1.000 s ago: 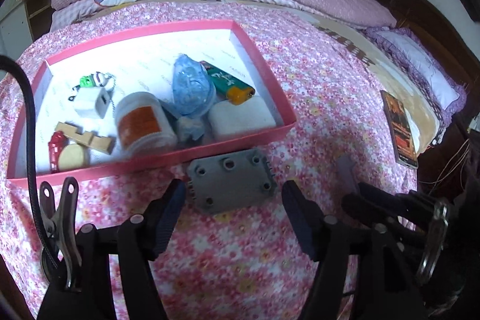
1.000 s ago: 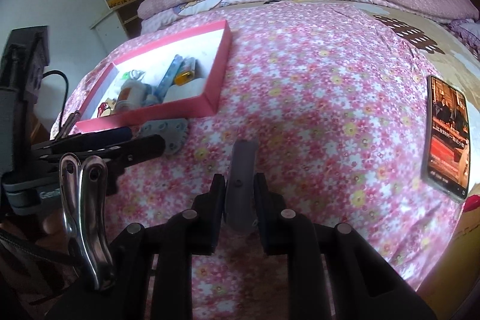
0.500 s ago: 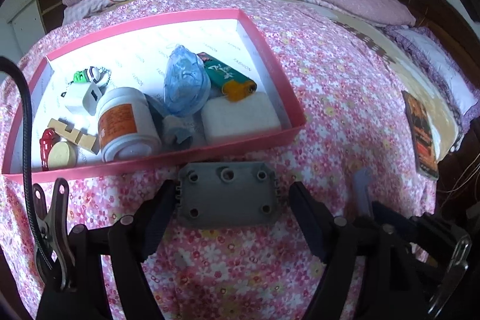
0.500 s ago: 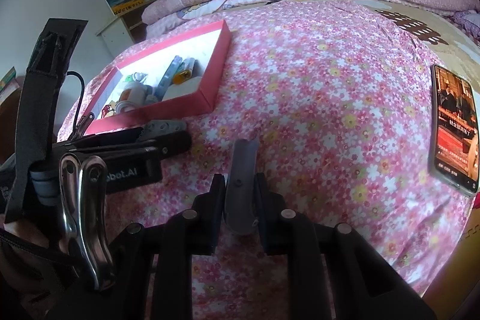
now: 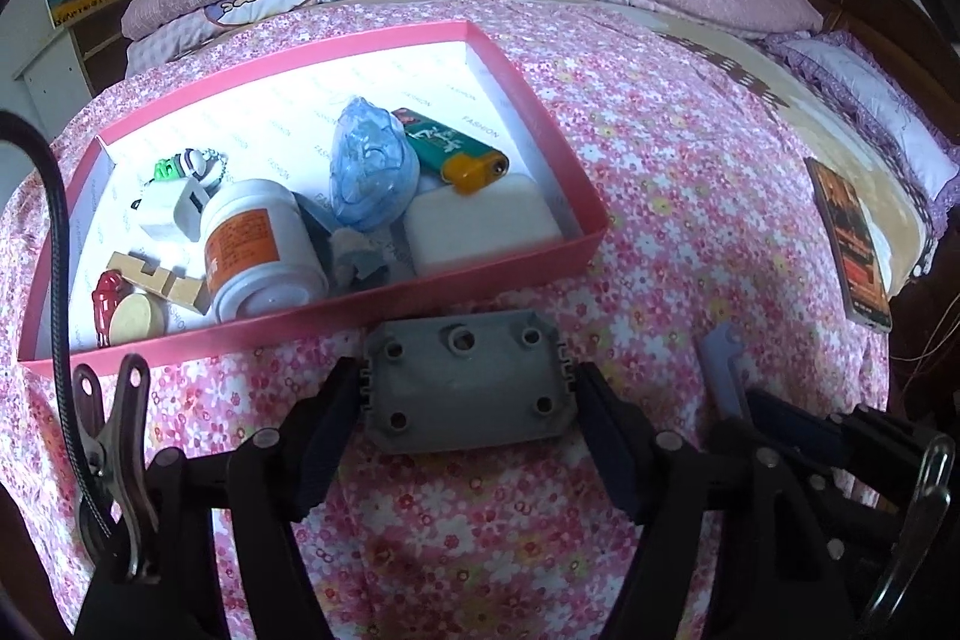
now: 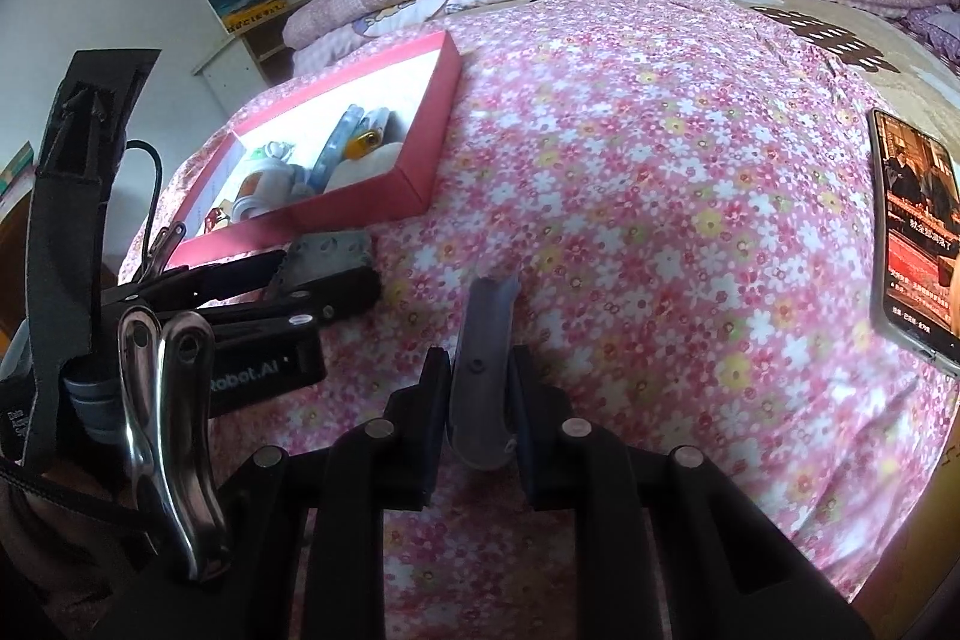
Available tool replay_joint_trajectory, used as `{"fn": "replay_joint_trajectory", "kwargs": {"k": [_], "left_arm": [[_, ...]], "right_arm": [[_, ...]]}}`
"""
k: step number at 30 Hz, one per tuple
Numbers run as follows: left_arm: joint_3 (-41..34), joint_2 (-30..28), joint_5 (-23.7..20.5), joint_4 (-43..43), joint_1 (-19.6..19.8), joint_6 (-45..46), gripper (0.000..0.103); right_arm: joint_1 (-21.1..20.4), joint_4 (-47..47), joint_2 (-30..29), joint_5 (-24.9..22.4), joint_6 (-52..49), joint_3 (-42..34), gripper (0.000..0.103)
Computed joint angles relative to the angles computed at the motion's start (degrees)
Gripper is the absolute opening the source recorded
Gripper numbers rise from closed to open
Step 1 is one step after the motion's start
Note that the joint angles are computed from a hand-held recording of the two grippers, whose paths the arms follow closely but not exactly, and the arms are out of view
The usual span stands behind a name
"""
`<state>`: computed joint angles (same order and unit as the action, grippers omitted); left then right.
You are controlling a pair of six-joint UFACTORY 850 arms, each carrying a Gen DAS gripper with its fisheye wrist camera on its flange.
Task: Organize rigid objects
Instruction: 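Lift and carry the grey plate and grey stick over the pink tray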
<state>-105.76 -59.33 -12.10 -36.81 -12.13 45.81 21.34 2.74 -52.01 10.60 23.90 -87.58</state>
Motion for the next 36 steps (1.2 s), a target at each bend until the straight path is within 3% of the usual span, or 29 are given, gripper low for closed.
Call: {"fn": "replay_joint_trajectory", "kwargs": {"k": [14, 22, 36], "left_arm": [[4.85, 3.66, -2.12, -16.6, 2.5, 17.71, 0.074], [8.86, 6.34, -1.25, -32.08, 3.73, 34.71, 0.074], [10.73, 8.12, -2.92, -43.17, 5.95, 44.58, 0.074]], "right_arm": [[0.43, -1.92, -0.56, -1.3, 2.31, -1.49, 0.021], [1.14, 0.73, -0.71, -2.7, -0.77, -2.74, 0.021], [2.67, 5.08, -1.44, -5.43, -6.55, -5.82, 0.021]]}}
